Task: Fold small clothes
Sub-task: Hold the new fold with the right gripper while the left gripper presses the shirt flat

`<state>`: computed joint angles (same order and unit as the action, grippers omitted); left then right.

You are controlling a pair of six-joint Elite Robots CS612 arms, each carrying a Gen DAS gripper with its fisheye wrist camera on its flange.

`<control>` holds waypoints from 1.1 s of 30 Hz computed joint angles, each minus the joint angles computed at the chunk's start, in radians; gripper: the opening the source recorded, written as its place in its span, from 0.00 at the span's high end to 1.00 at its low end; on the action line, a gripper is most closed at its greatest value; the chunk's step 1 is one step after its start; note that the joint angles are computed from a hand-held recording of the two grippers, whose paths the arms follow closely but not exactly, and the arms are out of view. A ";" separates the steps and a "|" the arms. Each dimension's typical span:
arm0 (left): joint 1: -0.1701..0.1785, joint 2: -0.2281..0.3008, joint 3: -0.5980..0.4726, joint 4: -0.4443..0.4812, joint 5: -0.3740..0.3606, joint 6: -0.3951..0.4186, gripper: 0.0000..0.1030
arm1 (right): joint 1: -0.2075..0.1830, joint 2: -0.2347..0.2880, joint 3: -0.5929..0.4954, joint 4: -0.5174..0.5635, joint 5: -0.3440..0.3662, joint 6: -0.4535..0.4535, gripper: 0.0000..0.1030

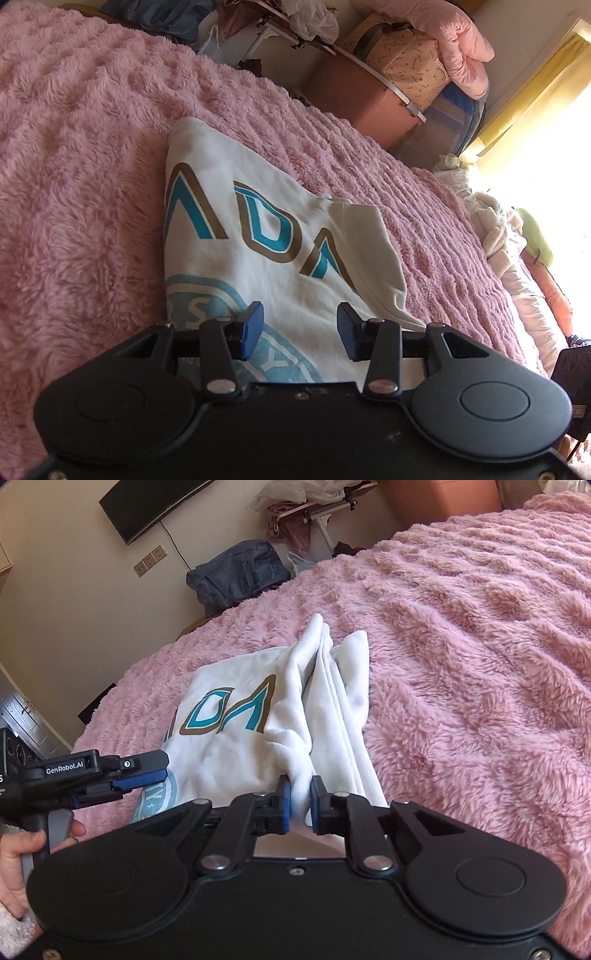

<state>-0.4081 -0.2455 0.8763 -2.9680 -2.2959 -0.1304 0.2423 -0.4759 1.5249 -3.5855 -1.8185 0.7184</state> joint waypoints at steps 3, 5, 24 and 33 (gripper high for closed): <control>-0.005 -0.012 0.020 -0.035 -0.033 0.004 0.57 | 0.005 -0.015 0.023 -0.023 -0.051 -0.013 0.90; -0.009 -0.016 0.032 -0.055 -0.064 0.000 0.57 | -0.001 -0.020 0.039 -0.030 -0.039 0.011 0.90; -0.017 -0.009 0.077 -0.089 -0.044 0.027 0.53 | -0.027 0.010 -0.031 -0.063 -0.068 -0.088 0.54; -0.016 -0.002 0.070 -0.088 -0.061 0.029 0.51 | -0.055 0.055 -0.184 0.126 -0.037 -0.181 0.66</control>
<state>-0.4238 -0.2480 0.9460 -3.0564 -2.3572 -0.1017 0.1875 -0.4211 1.3406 -3.4596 -1.8558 0.5375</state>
